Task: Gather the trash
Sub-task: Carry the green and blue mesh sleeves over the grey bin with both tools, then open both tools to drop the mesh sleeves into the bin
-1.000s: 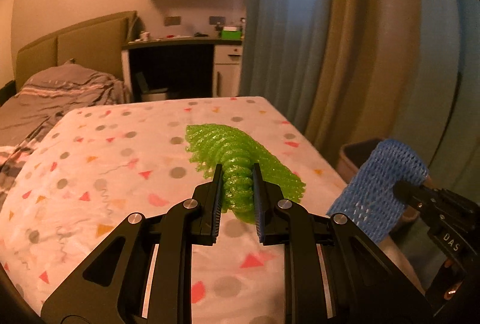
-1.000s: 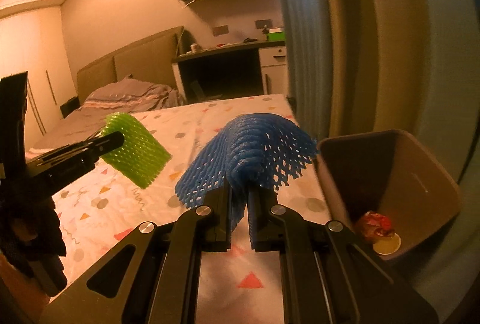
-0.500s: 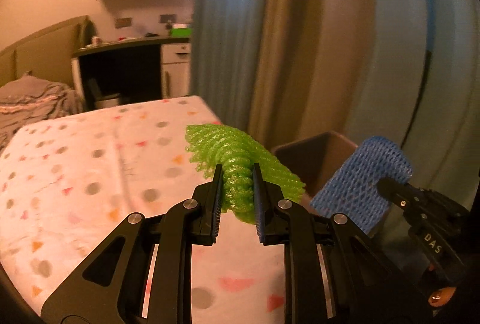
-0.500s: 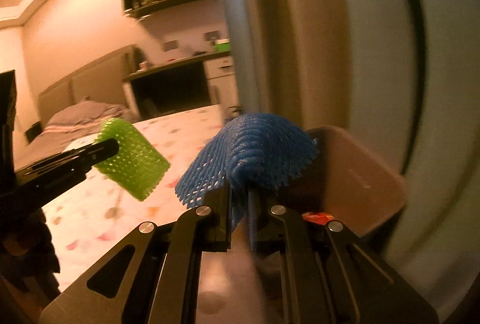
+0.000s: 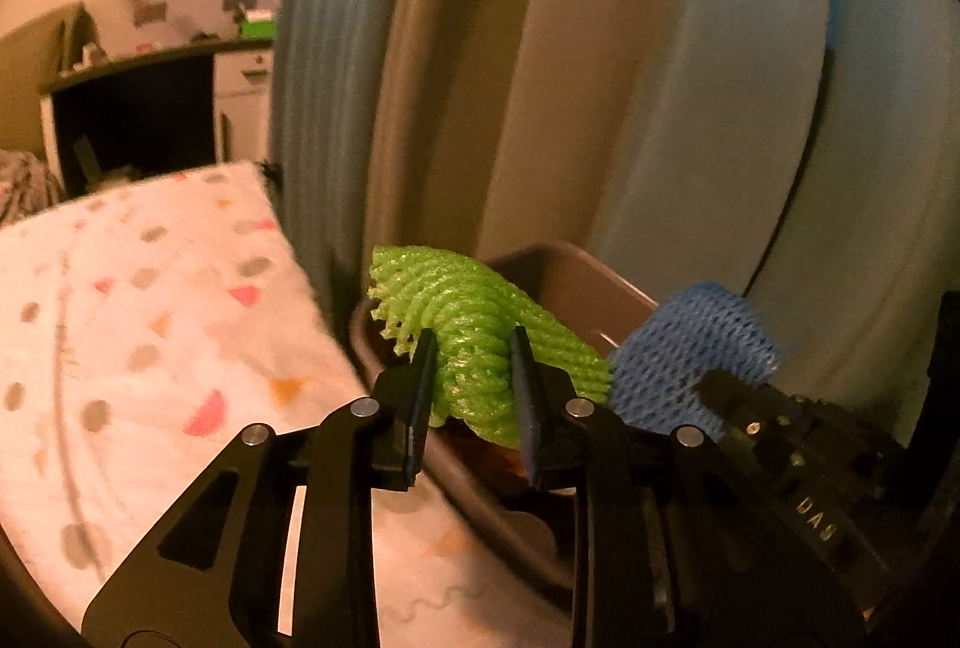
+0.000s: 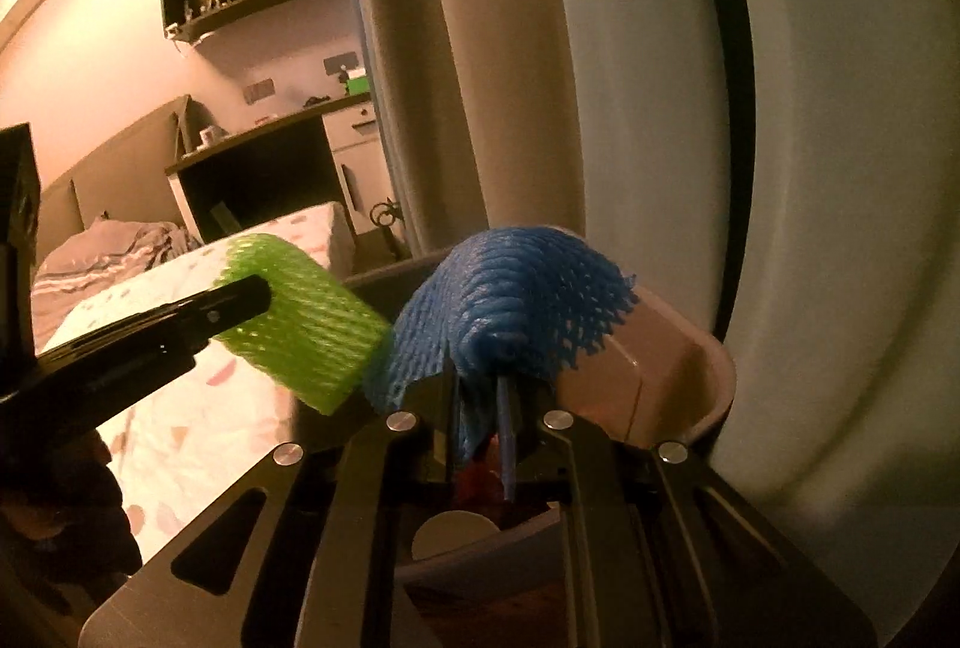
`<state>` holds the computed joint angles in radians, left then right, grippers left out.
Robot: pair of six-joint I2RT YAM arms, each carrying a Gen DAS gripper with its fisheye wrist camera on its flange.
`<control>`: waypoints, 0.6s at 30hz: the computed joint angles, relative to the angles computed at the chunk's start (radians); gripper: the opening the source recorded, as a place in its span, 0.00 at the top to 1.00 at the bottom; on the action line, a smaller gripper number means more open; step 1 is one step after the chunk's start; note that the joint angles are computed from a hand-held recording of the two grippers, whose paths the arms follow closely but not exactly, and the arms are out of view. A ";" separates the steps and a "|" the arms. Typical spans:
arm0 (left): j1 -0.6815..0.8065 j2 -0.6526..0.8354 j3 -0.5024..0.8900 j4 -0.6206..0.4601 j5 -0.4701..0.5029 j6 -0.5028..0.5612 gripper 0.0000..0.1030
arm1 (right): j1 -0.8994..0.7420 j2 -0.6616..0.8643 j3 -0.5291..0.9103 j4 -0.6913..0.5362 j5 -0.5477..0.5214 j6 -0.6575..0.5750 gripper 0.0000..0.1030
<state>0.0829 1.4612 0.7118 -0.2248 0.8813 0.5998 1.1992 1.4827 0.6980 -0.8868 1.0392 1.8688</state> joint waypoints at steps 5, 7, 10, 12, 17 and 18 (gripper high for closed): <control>-0.062 0.077 0.028 -0.026 -0.016 0.010 0.62 | -0.052 -0.039 -0.055 0.105 -0.026 -0.089 0.86; -0.067 0.098 0.041 -0.058 -0.006 0.028 0.54 | -0.058 -0.046 -0.072 0.125 -0.039 -0.096 0.81; -0.056 0.107 0.036 -0.052 0.002 0.033 0.39 | -0.084 -0.059 -0.089 0.163 -0.054 -0.134 0.77; -0.040 0.113 0.043 -0.064 0.004 0.033 0.33 | -0.080 -0.058 -0.093 0.160 -0.058 -0.122 0.77; 0.041 0.070 0.020 -0.031 0.017 0.036 0.20 | -0.078 -0.040 -0.078 0.144 -0.055 -0.109 0.59; 0.065 0.058 0.015 -0.032 0.012 0.044 0.18 | -0.078 -0.035 -0.072 0.136 -0.056 -0.103 0.58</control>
